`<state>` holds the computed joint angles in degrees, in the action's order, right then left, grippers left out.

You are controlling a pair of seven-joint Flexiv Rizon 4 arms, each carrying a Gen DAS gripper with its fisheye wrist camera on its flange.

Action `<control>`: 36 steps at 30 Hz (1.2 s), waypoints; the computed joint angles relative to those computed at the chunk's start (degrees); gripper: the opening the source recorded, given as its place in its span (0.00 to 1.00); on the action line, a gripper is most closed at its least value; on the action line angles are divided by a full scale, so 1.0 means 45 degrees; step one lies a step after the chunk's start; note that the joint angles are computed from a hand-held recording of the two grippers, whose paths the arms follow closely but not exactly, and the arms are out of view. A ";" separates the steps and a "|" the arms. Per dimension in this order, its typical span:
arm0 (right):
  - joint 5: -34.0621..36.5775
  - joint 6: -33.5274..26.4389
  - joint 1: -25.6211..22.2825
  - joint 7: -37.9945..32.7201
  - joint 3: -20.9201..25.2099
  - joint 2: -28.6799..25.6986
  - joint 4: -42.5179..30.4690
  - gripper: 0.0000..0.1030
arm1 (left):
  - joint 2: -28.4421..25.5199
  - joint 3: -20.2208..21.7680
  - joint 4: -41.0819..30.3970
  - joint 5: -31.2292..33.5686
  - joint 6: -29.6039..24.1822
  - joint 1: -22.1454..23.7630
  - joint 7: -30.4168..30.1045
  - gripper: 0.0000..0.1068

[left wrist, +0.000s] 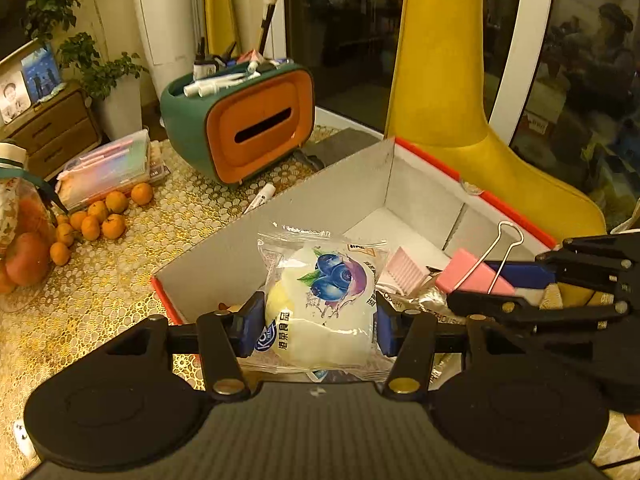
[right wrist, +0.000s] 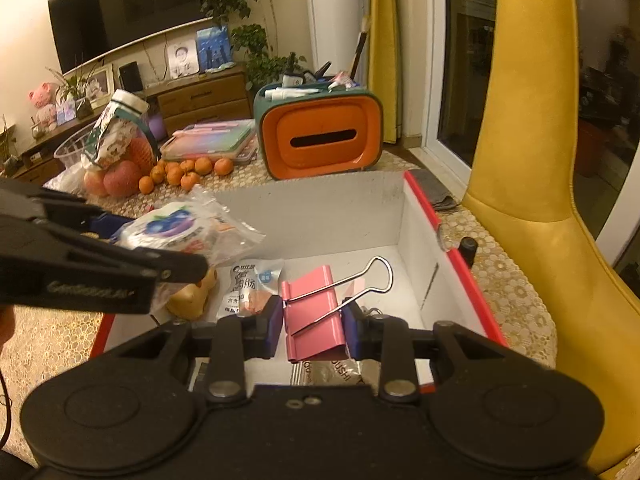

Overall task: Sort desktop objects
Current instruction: 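Lower the bread packet into the box with the left tool while the right tool lowers the binder clip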

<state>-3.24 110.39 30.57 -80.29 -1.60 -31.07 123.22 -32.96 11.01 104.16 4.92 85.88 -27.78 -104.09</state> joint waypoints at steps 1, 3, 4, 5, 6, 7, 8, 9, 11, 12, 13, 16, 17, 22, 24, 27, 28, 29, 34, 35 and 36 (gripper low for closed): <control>-0.0101 -0.0077 -0.0080 -0.0027 0.0069 -0.0073 -0.0057 0.30 | -0.0097 -0.0090 -0.0113 -0.0010 -0.0086 0.0086 0.0115 0.50; -0.0233 -0.0198 -0.0144 -0.0036 0.0131 -0.0221 -0.0175 0.30 | -0.0311 -0.0172 -0.0369 -0.0022 -0.0322 0.0171 0.0276 0.50; -0.0288 -0.0269 -0.0143 -0.0028 0.0135 -0.0297 -0.0252 0.30 | -0.0418 -0.0212 -0.0487 -0.0038 -0.0441 0.0214 0.0331 0.50; -0.0353 -0.0309 -0.0184 -0.0012 0.0180 -0.0375 -0.0316 0.30 | -0.0532 -0.0250 -0.0604 -0.0047 -0.0541 0.0256 0.0380 0.50; -0.0435 -0.0348 -0.0270 0.0010 0.0262 -0.0444 -0.0368 0.30 | -0.0641 -0.0254 -0.0717 -0.0057 -0.0637 0.0263 0.0383 0.50; -0.0499 -0.0406 -0.0304 0.0033 0.0296 -0.0503 -0.0415 0.30 | -0.0735 -0.0325 -0.0802 -0.0084 -0.0704 0.0321 0.0414 0.50; -0.0607 -0.0472 -0.0376 0.0037 0.0368 -0.0565 -0.0465 0.30 | -0.0825 -0.0431 -0.0874 -0.0113 -0.0715 0.0405 0.0472 0.50; -0.0754 -0.0570 -0.0495 0.0038 0.0479 -0.0626 -0.0528 0.30 | -0.0906 -0.0471 -0.0946 -0.0130 -0.0746 0.0438 0.0503 0.50; -0.1017 -0.0753 -0.0558 -0.0022 0.0550 -0.0724 -0.0594 0.30 | -0.1072 -0.0526 -0.1137 -0.0177 -0.0925 0.0492 0.0575 0.50; -0.1128 -0.0842 -0.0539 -0.0059 0.0544 -0.0767 -0.0623 0.30 | -0.1147 -0.0611 -0.1221 -0.0213 -0.1022 0.0570 0.0657 0.50; -0.1213 -0.0910 -0.0522 -0.0083 0.0537 -0.0798 -0.0631 0.30 | -0.1207 -0.0701 -0.1287 -0.0258 -0.1145 0.0653 0.0741 0.50; -0.1289 -0.1080 -0.0185 -0.0110 0.0223 -0.0878 -0.0692 0.30 | -0.1380 -0.0787 -0.1476 -0.0316 -0.1435 0.0766 0.0863 0.50; -0.1282 -0.1115 -0.0035 -0.0115 0.0093 -0.0901 -0.0716 0.30 | -0.1441 -0.0773 -0.1547 -0.0299 -0.1512 0.0772 0.0884 0.50; -0.1386 -0.1204 0.0383 -0.0337 -0.0286 -0.0986 -0.0767 0.30 | -0.1614 -0.1027 -0.1712 -0.0411 -0.1931 0.1047 0.1094 0.50; -0.1374 -0.1225 0.0589 -0.0420 -0.0475 -0.1007 -0.0749 0.30 | -0.1676 -0.1030 -0.1762 -0.0409 -0.2000 0.1077 0.1097 0.50; -0.1365 -0.1234 0.0665 -0.0524 -0.0554 -0.1048 -0.0767 0.31 | -0.1757 -0.1063 -0.1887 -0.0343 -0.2226 0.1119 0.1256 0.51; -0.1386 -0.1301 0.0633 -0.0544 -0.0535 -0.1061 -0.0787 0.31 | -0.1801 -0.0999 -0.1972 -0.0285 -0.2350 0.1059 0.1260 0.51; -0.1434 -0.1411 0.0570 -0.0557 -0.0495 -0.1086 -0.0837 0.31 | -0.1834 -0.1007 -0.2030 -0.0231 -0.2451 0.1053 0.1322 0.51; -0.1687 -0.1946 0.0274 -0.0433 -0.0212 -0.1115 -0.0978 0.33 | -0.1837 -0.1348 -0.1915 -0.0434 -0.2283 0.1319 0.1412 0.51; -0.1702 -0.1949 0.0280 -0.0376 -0.0227 -0.1117 -0.0968 0.31 | -0.1816 -0.1381 -0.1856 -0.0464 -0.2161 0.1337 0.1402 0.51; -0.1737 -0.2048 0.0200 -0.0304 -0.0153 -0.1102 -0.0978 0.33 | -0.1778 -0.1407 -0.1768 -0.0492 -0.2021 0.1343 0.1388 0.52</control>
